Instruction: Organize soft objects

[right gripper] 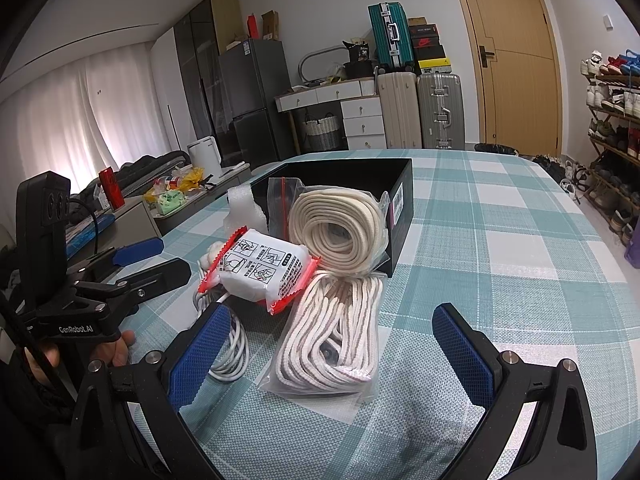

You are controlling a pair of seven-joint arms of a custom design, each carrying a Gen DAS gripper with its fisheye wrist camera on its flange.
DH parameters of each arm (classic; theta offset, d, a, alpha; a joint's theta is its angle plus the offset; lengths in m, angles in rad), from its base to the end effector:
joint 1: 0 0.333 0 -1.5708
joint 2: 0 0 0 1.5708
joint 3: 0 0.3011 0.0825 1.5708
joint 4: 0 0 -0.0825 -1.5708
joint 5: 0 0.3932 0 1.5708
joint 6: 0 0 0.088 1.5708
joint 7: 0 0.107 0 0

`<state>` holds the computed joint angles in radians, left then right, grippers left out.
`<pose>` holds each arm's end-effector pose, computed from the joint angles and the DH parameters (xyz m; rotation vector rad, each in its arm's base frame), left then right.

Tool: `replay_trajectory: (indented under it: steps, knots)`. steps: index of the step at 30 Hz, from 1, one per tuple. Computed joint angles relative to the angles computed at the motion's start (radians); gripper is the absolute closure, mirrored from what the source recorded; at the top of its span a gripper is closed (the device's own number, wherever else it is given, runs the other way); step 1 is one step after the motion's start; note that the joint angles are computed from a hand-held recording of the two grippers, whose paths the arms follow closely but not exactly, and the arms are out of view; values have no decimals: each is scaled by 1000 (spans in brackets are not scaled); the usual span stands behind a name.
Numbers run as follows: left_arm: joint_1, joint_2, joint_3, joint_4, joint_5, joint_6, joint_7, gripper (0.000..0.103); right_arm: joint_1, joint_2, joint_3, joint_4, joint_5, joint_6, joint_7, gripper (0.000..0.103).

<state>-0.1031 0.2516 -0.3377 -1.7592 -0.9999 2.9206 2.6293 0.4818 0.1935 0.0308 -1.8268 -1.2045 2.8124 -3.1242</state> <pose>0.6361 -0.2199 0.4933 -1.1821 2.1340 -1.3225 0.5476 0.3589 0.4757 -1.5049 1.6012 -0.6989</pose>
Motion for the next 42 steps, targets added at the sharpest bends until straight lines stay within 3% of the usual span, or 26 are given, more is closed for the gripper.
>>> replay_trajectory:
  steps: [33, 42]
  knots:
    - [1, 2, 0, 1, 1, 0, 4, 0, 0, -1, 1, -3, 10, -3, -14, 0]
    - [-1, 2, 9, 5, 32, -12, -19, 0, 1, 4, 10, 13, 81, -27, -102, 1]
